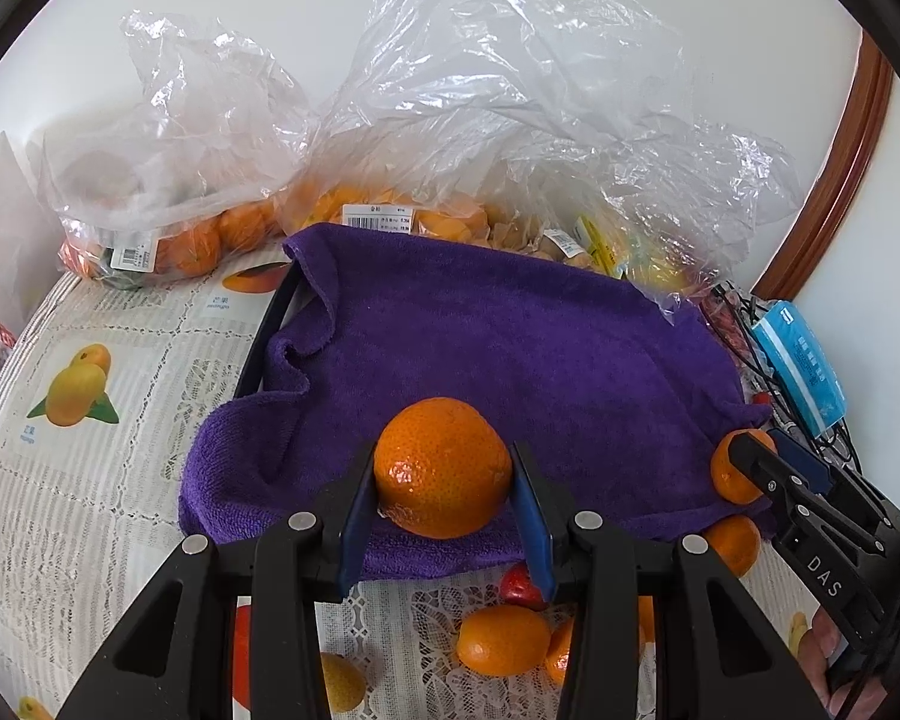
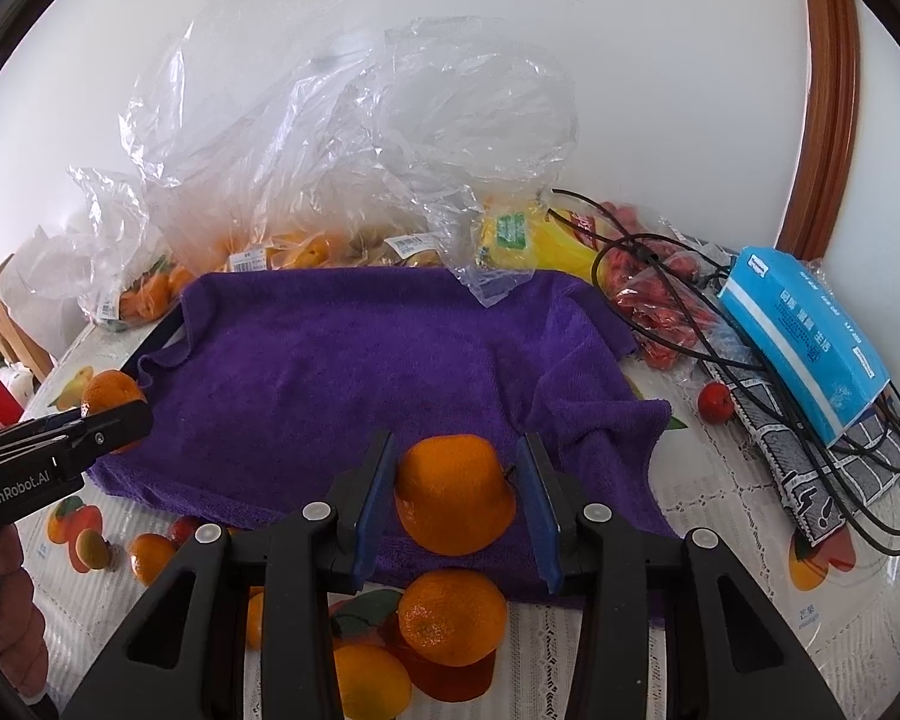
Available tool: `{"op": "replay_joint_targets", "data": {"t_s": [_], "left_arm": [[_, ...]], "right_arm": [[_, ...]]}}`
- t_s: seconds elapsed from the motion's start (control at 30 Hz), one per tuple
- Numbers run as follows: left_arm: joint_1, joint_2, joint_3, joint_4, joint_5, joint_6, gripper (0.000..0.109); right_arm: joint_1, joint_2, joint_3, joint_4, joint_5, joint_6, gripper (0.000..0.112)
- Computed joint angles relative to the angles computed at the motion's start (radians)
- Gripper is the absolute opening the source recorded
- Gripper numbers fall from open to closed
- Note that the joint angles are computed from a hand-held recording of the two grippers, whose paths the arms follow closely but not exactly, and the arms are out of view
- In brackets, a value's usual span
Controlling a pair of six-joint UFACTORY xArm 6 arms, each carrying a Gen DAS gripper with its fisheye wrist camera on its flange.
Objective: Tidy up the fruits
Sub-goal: 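Lower the orange onto the purple towel and open the right gripper, then lower the orange onto the purple towel and open the left gripper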
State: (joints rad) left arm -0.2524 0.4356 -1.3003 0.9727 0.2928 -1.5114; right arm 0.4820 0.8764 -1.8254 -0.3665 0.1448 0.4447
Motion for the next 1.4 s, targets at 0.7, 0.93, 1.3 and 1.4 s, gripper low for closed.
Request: {"op": "replay_joint_targets", "data": {"t_s": [0.7, 0.93, 1.3, 1.4], "left_arm": [[0.0, 0.029, -0.018, -0.018, -0.002, 0.004, 0.04], [-0.002, 0.044, -0.028, -0.033, 0.002, 0.021, 0.04], [-0.011, 0.052, -0.038, -0.039, 0.022, 0.044, 0.04], [-0.008, 0.049, -0.034, -0.04, 0.014, 0.043, 0.04]], "right_arm": [[0.009, -0.004, -0.002, 0.057, 0.035, -0.053, 0.043], [0.012, -0.007, 0.002, 0.053, 0.04, -0.061, 0.047], [0.012, -0.014, 0.009, 0.051, 0.039, -0.059, 0.05], [0.013, -0.013, 0.007, 0.045, 0.041, -0.058, 0.051]]}}
